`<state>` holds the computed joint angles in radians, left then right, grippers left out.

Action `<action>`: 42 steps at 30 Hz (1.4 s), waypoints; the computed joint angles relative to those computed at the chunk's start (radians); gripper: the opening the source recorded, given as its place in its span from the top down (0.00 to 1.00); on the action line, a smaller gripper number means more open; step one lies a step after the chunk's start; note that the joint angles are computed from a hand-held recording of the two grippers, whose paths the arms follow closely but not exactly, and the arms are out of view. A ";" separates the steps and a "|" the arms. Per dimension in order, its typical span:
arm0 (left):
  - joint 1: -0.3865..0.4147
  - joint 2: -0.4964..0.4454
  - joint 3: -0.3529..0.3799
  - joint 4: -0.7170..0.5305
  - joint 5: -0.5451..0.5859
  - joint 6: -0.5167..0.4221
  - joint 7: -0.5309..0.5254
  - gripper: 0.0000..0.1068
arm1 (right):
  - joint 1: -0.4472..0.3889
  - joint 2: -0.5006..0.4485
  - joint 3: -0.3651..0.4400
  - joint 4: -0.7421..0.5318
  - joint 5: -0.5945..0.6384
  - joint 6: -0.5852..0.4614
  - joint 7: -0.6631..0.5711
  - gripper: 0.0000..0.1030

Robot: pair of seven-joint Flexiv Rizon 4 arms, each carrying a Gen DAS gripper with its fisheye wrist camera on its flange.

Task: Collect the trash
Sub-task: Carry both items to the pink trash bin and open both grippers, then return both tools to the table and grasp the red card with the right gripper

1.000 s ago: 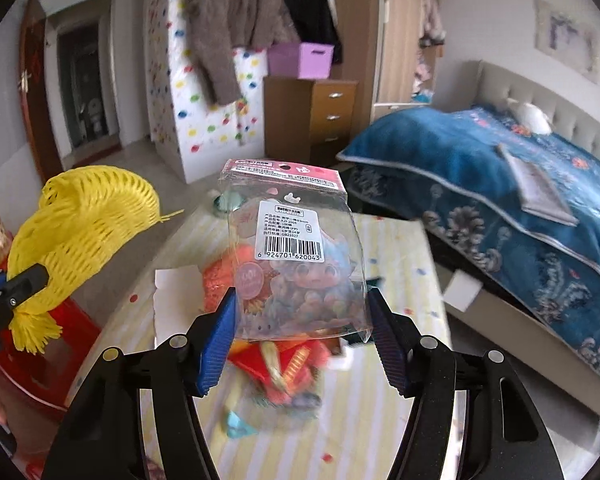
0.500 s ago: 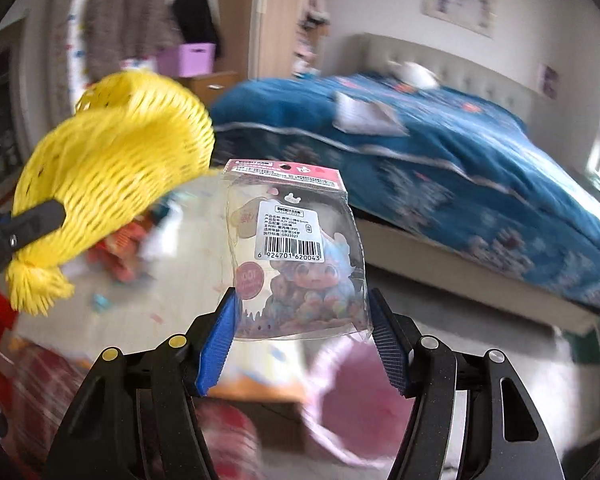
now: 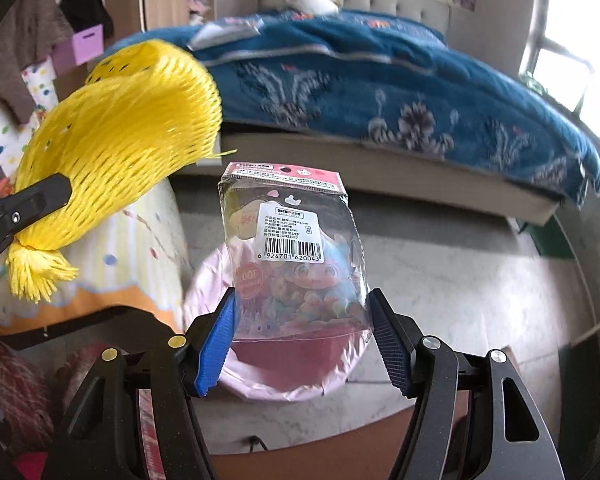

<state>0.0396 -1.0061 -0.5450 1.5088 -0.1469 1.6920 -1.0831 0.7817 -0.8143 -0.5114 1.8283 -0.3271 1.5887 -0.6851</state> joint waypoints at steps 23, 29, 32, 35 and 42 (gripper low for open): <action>-0.085 0.053 0.156 0.028 -0.101 -0.026 0.039 0.38 | -0.155 -0.008 0.149 -0.035 -0.072 -0.030 0.059 0.20; -0.023 0.144 0.168 0.170 -0.056 0.077 -0.058 0.36 | -0.067 0.016 0.086 -0.029 -0.023 0.069 0.025 0.20; 0.005 0.188 0.186 0.235 -0.029 0.122 -0.116 0.35 | -0.051 0.022 0.101 -0.058 -0.007 0.074 -0.023 0.20; 0.008 0.240 0.251 0.303 -0.015 0.177 -0.184 0.34 | -0.044 0.022 0.121 -0.092 -0.003 0.061 -0.062 0.20; -0.028 0.319 0.430 0.415 -0.036 0.251 -0.309 0.31 | -0.040 -0.009 0.203 -0.213 -0.045 0.015 -0.128 0.20</action>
<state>0.0120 -0.6866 -0.1150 1.9235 -0.1826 1.9425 -1.3924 0.7417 -0.8229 -0.3087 1.6151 -0.3718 1.6034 -0.8127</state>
